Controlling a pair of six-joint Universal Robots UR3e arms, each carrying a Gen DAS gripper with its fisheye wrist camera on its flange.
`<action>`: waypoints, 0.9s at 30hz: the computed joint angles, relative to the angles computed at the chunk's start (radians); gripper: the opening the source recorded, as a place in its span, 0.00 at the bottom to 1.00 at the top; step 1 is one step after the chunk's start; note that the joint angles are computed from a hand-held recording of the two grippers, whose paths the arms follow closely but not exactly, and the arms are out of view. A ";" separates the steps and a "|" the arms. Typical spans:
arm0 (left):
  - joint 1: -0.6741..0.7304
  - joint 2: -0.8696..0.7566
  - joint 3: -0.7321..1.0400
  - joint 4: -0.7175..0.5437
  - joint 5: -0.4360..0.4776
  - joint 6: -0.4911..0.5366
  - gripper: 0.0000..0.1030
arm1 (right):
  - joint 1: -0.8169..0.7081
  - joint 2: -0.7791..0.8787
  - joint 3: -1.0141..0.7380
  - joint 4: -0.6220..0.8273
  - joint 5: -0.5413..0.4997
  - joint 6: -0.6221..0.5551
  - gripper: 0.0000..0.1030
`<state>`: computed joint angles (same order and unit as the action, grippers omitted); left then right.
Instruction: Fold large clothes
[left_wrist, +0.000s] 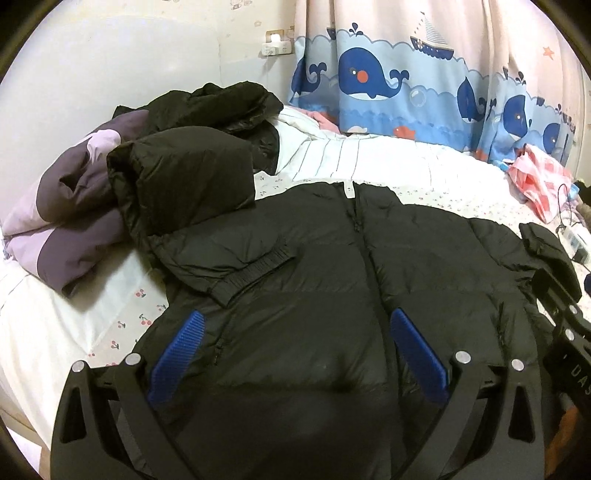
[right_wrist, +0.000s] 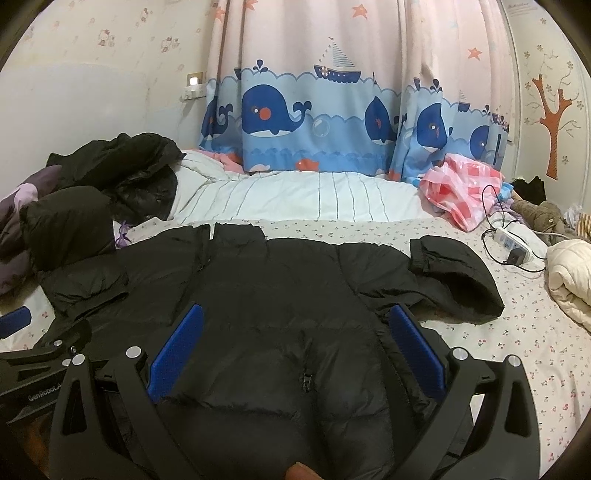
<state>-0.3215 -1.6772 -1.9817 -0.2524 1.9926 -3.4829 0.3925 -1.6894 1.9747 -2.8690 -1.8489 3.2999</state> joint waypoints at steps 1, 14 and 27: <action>-0.001 0.000 -0.001 0.000 0.001 -0.002 0.95 | 0.001 0.001 0.002 -0.006 -0.003 0.004 0.94; -0.036 -0.021 0.004 0.032 0.068 0.011 0.95 | -0.002 -0.007 0.009 0.005 0.011 0.001 0.94; -0.040 -0.024 0.001 0.043 0.071 0.010 0.95 | -0.018 -0.014 0.003 0.020 0.045 0.003 0.94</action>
